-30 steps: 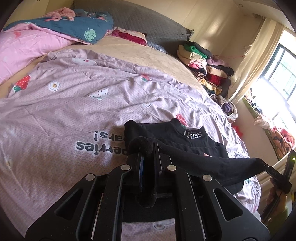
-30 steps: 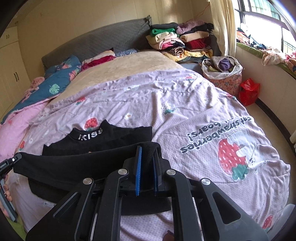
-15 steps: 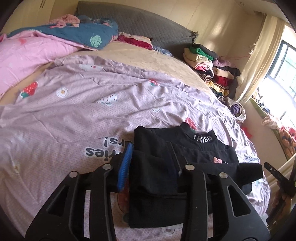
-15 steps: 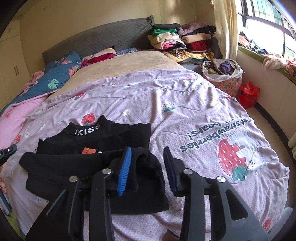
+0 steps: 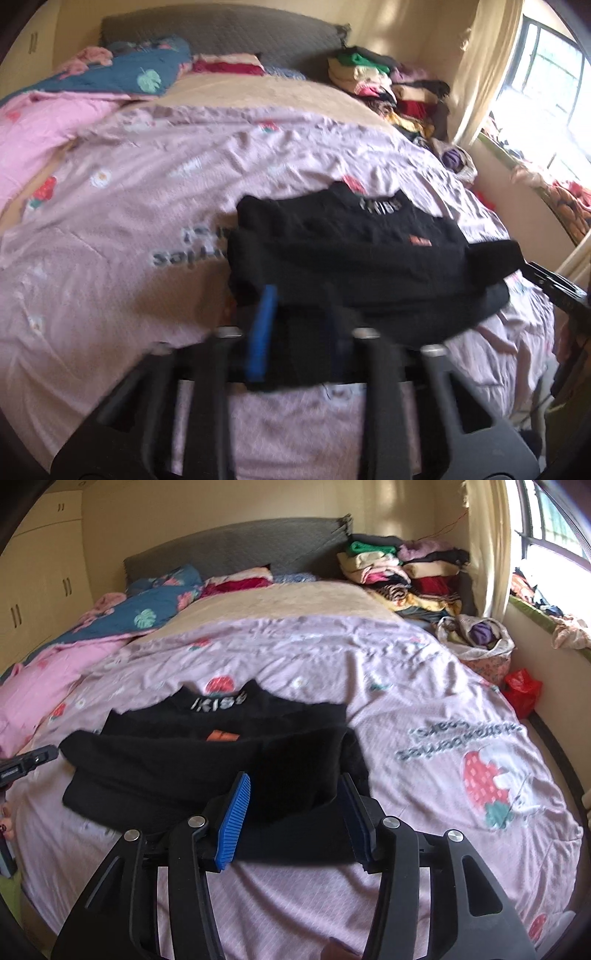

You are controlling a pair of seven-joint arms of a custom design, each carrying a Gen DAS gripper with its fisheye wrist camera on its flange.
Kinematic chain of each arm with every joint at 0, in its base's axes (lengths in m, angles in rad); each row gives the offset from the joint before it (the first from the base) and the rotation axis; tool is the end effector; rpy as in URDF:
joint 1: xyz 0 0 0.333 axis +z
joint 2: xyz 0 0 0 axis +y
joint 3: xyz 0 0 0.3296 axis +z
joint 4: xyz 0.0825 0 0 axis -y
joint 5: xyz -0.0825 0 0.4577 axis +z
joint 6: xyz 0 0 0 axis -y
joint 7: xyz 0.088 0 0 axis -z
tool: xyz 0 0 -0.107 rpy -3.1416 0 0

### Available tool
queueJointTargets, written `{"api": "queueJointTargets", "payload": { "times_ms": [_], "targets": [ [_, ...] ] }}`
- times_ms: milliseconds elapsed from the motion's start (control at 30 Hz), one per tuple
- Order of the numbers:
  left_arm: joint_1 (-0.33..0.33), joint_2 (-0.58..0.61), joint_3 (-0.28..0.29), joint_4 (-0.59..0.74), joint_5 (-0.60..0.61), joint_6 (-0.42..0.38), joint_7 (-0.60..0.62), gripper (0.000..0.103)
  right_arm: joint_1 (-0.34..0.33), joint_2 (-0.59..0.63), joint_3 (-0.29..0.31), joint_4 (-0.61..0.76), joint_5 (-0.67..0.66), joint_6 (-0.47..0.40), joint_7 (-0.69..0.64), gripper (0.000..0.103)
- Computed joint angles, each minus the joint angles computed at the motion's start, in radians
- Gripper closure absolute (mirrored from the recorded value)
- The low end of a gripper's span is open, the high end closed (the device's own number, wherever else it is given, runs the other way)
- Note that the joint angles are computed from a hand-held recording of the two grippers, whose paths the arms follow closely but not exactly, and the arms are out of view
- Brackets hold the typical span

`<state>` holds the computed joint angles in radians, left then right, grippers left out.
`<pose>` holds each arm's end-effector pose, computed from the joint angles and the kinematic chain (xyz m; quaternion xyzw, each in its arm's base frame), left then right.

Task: Fold small clothes
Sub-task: 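Lower the held hem onto the collar with both grippers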

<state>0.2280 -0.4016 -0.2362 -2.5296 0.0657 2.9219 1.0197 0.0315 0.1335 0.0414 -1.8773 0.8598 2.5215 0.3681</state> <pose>0.5188 -0.0123 0.4780 -0.7854 0.4847 -0.3008 0.2404 0.7013 0.0430 0.4751 -0.8297 0.3941 -0.1529 0.3647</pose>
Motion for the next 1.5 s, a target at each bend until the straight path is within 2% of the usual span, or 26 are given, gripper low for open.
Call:
{"api": "queueJointTargets", "payload": {
  "times_ms": [33,100,167,300,400,467,667,1000,1233,1367,1433,1467,1500],
  "targets": [
    [-0.025,0.002,0.020,-0.003,-0.020,-0.007,0.021,0.096,0.000,-0.003,0.000,-0.008,-0.007,-0.005,0.000,0.070],
    [-0.039,0.002,0.025,-0.009,-0.026,-0.025,0.042,0.099,0.003,-0.004,-0.003,-0.020,-0.026,-0.012,0.012,0.083],
    [-0.049,0.006,0.029,-0.014,-0.035,-0.032,0.051,0.099,0.005,-0.003,-0.005,-0.031,-0.048,-0.014,0.025,0.088],
    [-0.034,0.053,0.008,0.008,-0.008,-0.060,0.036,0.099,0.010,0.016,-0.005,-0.036,-0.096,0.016,0.059,0.088],
    [0.020,0.082,-0.042,0.029,0.097,-0.064,-0.045,0.099,0.012,0.041,0.002,-0.023,-0.140,0.038,0.098,0.088],
    [0.033,0.107,-0.047,0.049,0.150,-0.064,-0.090,0.099,0.017,0.073,0.005,0.001,-0.197,0.055,0.153,0.088],
    [0.023,0.176,-0.010,0.114,0.253,-0.055,-0.166,0.099,0.003,0.164,0.041,0.093,-0.294,0.062,0.253,0.088],
    [-0.013,0.299,0.072,0.254,0.391,-0.046,-0.296,0.099,-0.022,0.269,0.100,0.260,-0.332,0.036,0.329,0.088],
    [-0.018,0.308,0.114,0.293,0.513,-0.025,-0.431,0.097,-0.031,0.331,0.120,0.367,-0.359,0.033,0.384,0.088],
    [0.012,0.282,0.114,0.279,0.593,-0.009,-0.533,0.088,-0.035,0.351,0.120,0.395,-0.380,0.046,0.409,0.087],
    [0.034,0.270,0.110,0.270,0.631,-0.008,-0.588,0.086,-0.034,0.361,0.115,0.403,-0.402,0.057,0.428,0.078],
    [0.039,0.269,0.113,0.266,0.629,-0.012,-0.592,0.079,-0.035,0.367,0.116,0.409,-0.410,0.062,0.436,0.068],
    [0.037,0.273,0.118,0.268,0.607,-0.021,-0.576,0.073,-0.037,0.374,0.118,0.418,-0.416,0.058,0.442,0.066]
  ]
}}
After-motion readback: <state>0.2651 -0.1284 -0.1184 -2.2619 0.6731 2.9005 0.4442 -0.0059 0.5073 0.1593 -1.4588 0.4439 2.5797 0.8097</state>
